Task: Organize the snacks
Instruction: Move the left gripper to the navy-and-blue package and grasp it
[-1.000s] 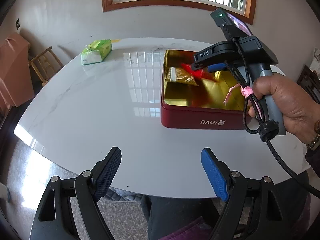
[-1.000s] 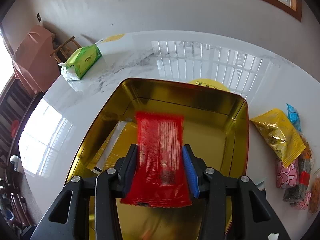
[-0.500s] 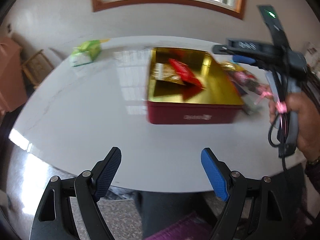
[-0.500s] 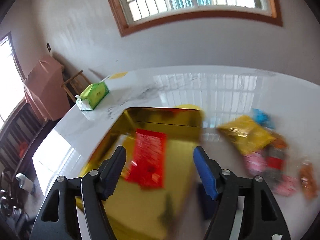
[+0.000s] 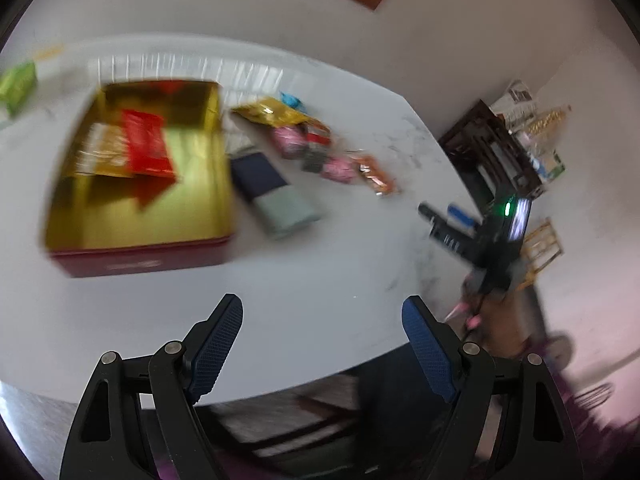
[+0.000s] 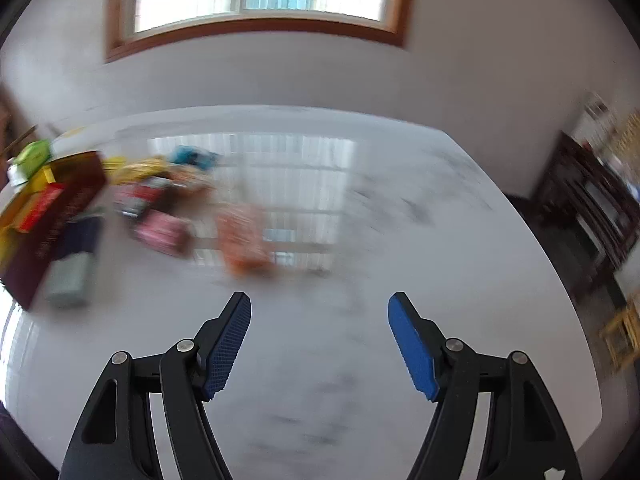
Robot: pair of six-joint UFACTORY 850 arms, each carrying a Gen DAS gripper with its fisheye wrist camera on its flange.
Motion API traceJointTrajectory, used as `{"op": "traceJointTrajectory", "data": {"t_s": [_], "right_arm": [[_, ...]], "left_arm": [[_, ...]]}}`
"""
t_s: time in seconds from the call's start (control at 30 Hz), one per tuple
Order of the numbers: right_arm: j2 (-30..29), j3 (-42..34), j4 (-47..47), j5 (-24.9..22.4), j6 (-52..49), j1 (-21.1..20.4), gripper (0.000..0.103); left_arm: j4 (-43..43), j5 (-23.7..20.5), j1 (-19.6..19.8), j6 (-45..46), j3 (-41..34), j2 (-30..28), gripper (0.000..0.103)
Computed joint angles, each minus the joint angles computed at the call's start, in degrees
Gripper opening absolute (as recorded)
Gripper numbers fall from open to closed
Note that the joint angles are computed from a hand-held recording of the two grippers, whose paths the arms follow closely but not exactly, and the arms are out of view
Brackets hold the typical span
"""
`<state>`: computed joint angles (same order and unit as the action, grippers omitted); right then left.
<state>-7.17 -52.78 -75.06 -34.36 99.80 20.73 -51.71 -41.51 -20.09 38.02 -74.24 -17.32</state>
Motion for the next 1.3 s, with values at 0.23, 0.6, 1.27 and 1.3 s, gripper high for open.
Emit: {"op": "traceJointTrajectory", "data": {"t_s": [0.23, 0.6, 1.27, 1.3], "right_arm": [[3.8, 5.6, -6.1, 5.6, 11.1, -2.8, 0.075], [6.5, 9.3, -21.6, 13.4, 27.0, -5.1, 0.075], [8.5, 12.3, -44.5, 19.3, 53.4, -8.6, 0.079], [8.5, 12.3, -44.6, 19.2, 53.6, -8.6, 0.079]], "left_arm": [[10.9, -2.3, -4.5, -22.3, -16.8, -12.3, 0.082], [29.5, -5.8, -6.8, -49.0, -34.7, -26.6, 0.082], [46.9, -11.7, -11.9, -61.6, -47.6, -35.1, 0.082], [47.2, -11.1, -12.0, -61.9, -47.1, -34.8, 0.082]]}}
